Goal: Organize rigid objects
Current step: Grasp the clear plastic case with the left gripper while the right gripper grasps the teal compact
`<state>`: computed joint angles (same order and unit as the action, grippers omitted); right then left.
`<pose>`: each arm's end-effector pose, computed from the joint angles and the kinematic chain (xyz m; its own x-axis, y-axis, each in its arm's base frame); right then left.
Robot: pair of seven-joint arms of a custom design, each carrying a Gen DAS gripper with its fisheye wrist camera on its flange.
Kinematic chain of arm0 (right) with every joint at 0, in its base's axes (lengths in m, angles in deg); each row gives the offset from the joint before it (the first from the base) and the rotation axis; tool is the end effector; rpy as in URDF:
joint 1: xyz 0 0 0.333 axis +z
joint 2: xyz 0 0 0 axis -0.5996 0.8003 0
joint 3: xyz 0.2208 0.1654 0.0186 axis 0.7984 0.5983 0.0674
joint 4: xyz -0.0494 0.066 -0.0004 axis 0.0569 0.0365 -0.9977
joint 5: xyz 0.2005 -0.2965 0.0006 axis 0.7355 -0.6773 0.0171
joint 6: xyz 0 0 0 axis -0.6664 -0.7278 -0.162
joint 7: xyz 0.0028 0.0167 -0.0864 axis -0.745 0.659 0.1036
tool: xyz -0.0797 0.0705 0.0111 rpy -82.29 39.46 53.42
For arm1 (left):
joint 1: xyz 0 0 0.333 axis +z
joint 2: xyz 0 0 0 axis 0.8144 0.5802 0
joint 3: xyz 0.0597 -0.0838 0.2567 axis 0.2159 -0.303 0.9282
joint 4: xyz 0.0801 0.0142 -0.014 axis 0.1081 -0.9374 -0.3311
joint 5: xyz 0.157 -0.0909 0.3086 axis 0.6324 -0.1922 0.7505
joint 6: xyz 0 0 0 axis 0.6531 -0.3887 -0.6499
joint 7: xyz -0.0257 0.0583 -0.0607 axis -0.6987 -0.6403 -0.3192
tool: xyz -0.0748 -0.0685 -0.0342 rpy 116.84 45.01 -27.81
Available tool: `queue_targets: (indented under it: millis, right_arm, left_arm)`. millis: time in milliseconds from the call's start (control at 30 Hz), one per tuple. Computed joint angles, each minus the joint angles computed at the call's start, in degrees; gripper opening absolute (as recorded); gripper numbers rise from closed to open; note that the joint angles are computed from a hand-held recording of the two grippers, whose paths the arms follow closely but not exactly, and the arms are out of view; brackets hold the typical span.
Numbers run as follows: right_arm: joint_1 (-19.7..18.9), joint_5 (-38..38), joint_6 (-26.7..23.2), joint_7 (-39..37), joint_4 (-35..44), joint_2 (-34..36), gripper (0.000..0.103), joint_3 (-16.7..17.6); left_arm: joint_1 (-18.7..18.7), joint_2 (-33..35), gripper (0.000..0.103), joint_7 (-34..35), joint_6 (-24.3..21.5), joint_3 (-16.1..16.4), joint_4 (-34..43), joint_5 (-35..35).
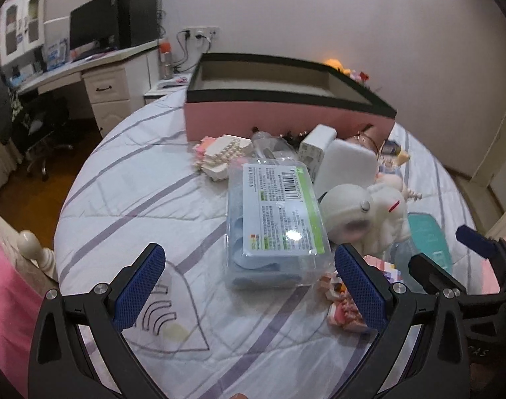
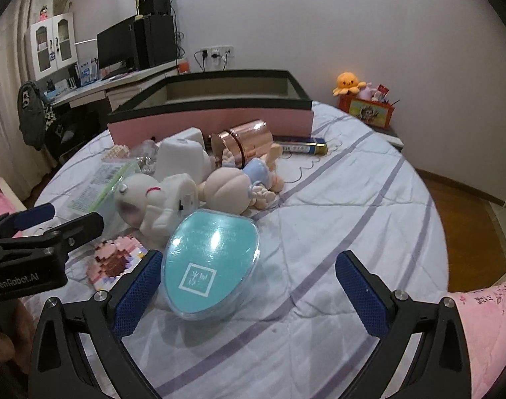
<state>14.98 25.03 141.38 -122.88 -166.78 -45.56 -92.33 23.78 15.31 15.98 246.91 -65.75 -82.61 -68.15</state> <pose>0.4451 0.5037 0.2506 -0.2463 -0.9689 -0.0249 -0.6722 0.1892 -0.7157 0.5418 -0.3151 0.2384 -0.4261 -0.9015 0.0753 -0.6788 0.2636 -0.6854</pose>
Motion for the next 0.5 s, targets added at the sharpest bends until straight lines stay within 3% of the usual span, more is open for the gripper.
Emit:
queue_targets:
  millis: [100,233,300,333,400,433,467,500]
  right_arm:
    - [-1.21,1.09,1.67,-0.15,-0.85,0.06,0.096,0.23]
    - [-2.14,1.27,4.41,0.21,-1.71,-0.18,0.094,-0.13]
    - [-2.48,1.52,5.07,-0.39,-1.50,-0.07,0.094,-0.23]
    - [-2.67,1.81,5.34,-0.70,-1.39,-0.01,0.094,-0.23]
    - [-3.26,2.39,6.35,-1.62,-1.33,0.09,0.085,-0.22]
    - [-3.67,3.09,6.66,-2.95,-0.99,0.33,0.068,0.06]
    - [-3.88,3.84,6.71,-4.15,-0.79,0.45,0.061,0.27]
    - [-3.88,4.39,6.59,-5.03,-0.74,0.45,0.061,0.31]
  left_arm:
    - [-4.04,1.65,0.103,-1.16,-3.22,4.38,2.94,-0.34]
    - [-6.21,3.35,0.103,-5.57,-6.28,7.63,6.51,0.94]
    - [-8.98,4.44,0.102,-8.36,-7.28,11.13,7.99,2.01]
    - [-8.19,4.86,0.099,-10.12,-7.95,10.65,8.70,4.08]
    - [-4.91,5.30,0.080,-7.83,-9.50,7.08,10.00,3.26]
    - [-5.51,5.32,0.069,-9.50,-9.31,8.00,9.76,5.08]
    - [-5.20,5.06,0.064,-10.86,-8.61,7.95,9.13,7.18]
    - [-3.37,4.70,0.064,-9.02,-8.28,5.90,8.66,6.80]
